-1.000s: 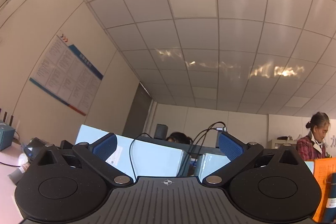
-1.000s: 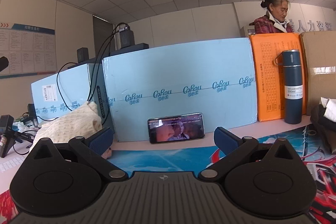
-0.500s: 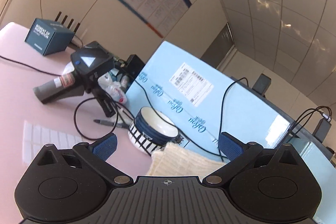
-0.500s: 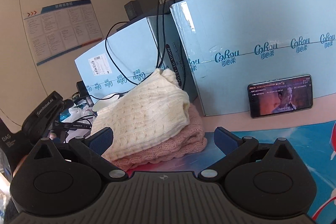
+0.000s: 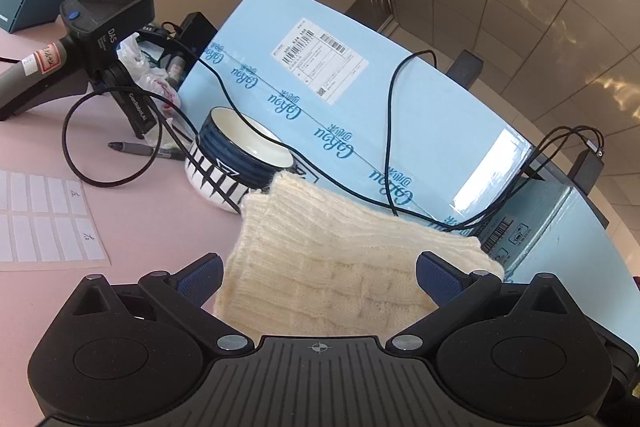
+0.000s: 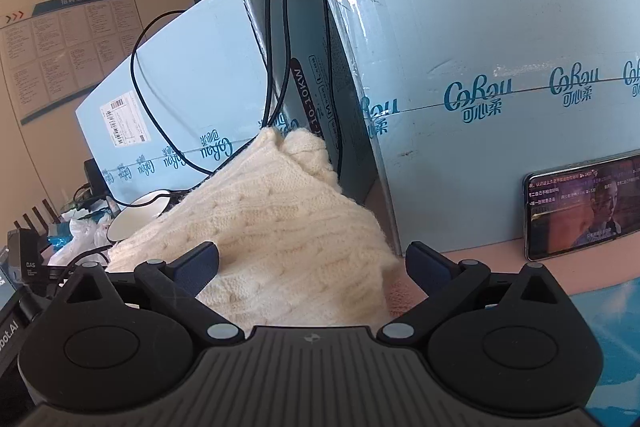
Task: Fold clothes
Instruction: 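Move both grippers to the cream sweater lying beside the foam boards, then grasp the cream sweater with the right gripper while the left gripper grasps it too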
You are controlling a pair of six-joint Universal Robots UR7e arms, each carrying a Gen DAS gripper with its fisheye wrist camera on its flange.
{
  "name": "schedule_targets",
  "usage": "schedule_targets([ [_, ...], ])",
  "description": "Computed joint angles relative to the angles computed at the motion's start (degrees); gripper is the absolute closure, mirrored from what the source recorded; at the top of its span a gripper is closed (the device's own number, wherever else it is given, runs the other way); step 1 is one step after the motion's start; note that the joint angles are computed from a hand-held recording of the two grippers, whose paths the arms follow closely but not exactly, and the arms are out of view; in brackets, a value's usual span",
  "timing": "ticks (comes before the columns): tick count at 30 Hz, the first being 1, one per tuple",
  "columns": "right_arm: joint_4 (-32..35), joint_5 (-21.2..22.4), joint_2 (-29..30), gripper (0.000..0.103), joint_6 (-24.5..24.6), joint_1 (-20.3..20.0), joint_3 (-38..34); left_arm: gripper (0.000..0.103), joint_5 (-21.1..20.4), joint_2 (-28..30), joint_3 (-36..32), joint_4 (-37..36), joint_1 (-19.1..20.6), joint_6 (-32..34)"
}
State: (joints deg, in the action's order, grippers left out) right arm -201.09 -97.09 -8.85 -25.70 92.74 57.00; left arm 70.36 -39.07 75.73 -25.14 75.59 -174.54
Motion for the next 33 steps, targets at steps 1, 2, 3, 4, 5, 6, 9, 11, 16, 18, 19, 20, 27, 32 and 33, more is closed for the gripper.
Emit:
schedule_targets([
  [1, 0.9, 0.8, 0.1, 0.002, 0.1, -0.1, -0.5, 0.000, 0.5, 0.2, -0.2, 0.4, 0.0, 0.7],
  [2, 1.7, 1.6, 0.2, 0.005, 0.2, -0.1, -0.9, 0.000, 1.0, 0.3, -0.4, 0.9, -0.1, 1.4],
  [3, 1.0, 1.5, 0.3, 0.011, 0.0, -0.1, -1.0, 0.000, 1.5, 0.5, -0.7, 1.3, -0.1, 2.1],
  [4, 0.3, 1.4, 0.5, 0.015, -0.1, 0.0, -1.0, 0.000, 1.9, 0.5, -0.5, 1.1, -0.2, 2.7],
  [5, -0.4, 1.3, 0.7, 0.023, -0.2, 0.1, -1.1, 0.000, 2.2, 0.3, 0.1, -0.1, -0.2, 3.2],
  [6, -1.0, 1.1, 0.9, 0.030, -0.4, 0.2, -1.1, 0.000, 2.4, 0.1, 0.8, -1.2, -0.2, 3.7],
  [9, -3.2, 1.4, 1.2, 0.051, -1.6, 0.4, -0.6, 0.000, 3.2, -0.3, 2.2, -3.7, -0.3, 5.8],
  [11, -4.7, 2.7, 1.0, 0.065, -3.4, 0.5, 0.6, 0.000, 3.4, -0.3, 2.6, -4.5, -0.5, 7.9],
  [16, -7.1, 5.9, 0.0, 0.087, -5.8, 0.2, 3.4, 0.018, -4.5, 1.4, -1.4, 0.0, -1.2, 9.3],
  [18, -7.9, 7.1, -0.3, 0.088, -6.4, 0.0, 4.2, 0.027, -4.6, 1.5, -2.8, 2.7, -0.5, 4.7],
  [19, -7.6, 7.1, -0.4, 0.088, -6.6, -0.1, 4.2, 0.029, -3.7, 1.2, -2.9, 3.3, 0.0, 1.9],
  [20, -7.3, 7.2, -0.6, 0.088, -6.4, -0.2, 4.3, 0.029, -3.2, 0.9, -3.0, 3.7, 0.5, -1.0],
  [27, -5.8, 5.3, -0.2, 0.088, -4.2, -0.6, 2.9, 0.019, 6.4, 0.5, -5.5, 9.0, 5.4, -23.6],
  [32, -5.7, 5.4, 0.0, 0.088, -3.2, -0.2, 2.6, 0.019, 14.1, 1.2, -6.3, 9.9, 5.7, -19.4],
  [33, -5.8, 5.7, 0.0, 0.088, -3.0, -0.1, 2.7, 0.020, 12.4, 1.3, -6.0, 9.6, 5.1, -16.7],
])
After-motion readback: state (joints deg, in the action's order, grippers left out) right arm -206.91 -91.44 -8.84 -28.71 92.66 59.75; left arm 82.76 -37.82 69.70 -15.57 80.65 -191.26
